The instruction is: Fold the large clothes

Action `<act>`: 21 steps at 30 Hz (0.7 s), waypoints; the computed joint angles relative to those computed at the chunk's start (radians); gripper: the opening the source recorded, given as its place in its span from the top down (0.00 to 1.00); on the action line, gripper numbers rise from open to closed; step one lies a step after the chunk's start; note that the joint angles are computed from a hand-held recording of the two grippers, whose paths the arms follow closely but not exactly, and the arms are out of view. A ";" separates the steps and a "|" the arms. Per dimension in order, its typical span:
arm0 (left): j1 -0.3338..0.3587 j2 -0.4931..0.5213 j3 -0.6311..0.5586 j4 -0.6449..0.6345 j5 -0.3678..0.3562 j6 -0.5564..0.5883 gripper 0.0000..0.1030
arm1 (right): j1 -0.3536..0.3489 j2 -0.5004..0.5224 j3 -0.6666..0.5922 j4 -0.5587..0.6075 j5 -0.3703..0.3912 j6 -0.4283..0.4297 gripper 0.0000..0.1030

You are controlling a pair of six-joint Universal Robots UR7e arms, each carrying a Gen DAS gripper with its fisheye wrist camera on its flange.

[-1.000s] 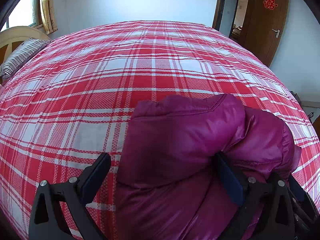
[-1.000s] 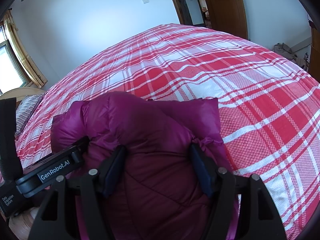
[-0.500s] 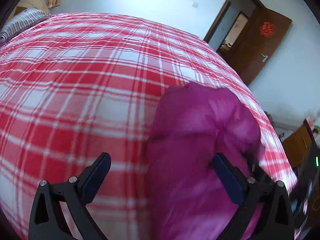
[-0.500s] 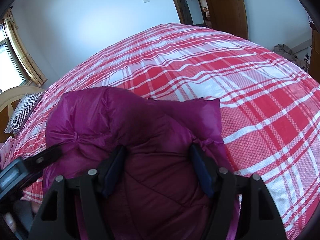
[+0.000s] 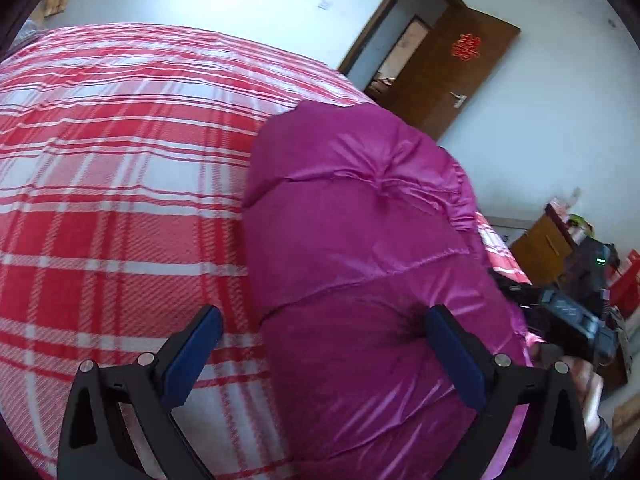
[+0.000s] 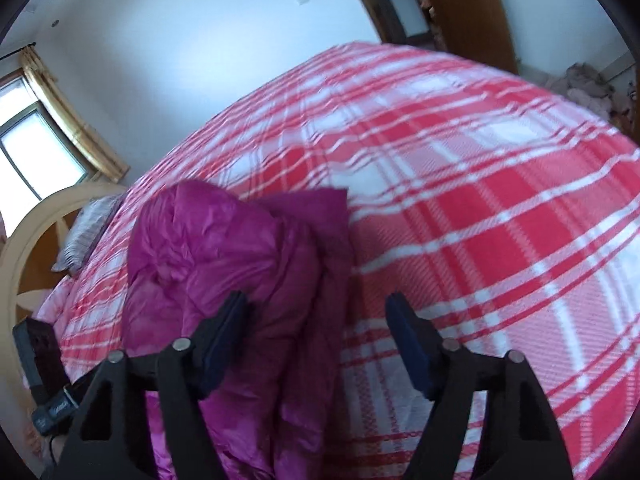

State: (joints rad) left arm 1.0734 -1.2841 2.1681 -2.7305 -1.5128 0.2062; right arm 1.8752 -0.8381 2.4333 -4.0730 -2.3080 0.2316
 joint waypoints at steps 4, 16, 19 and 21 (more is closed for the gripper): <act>-0.015 0.006 -0.004 0.020 -0.015 0.017 0.07 | -0.044 0.014 -0.008 0.000 0.083 -0.043 0.40; -0.132 -0.251 0.121 -0.014 0.119 0.083 0.66 | 0.060 0.042 -0.029 0.009 0.126 0.006 0.81; -0.122 -0.358 0.116 0.031 0.153 0.103 0.66 | 0.116 0.069 -0.094 0.066 0.133 0.007 0.81; -0.096 -0.412 0.092 0.067 0.183 0.120 0.66 | 0.147 0.104 -0.165 0.121 0.161 0.000 0.81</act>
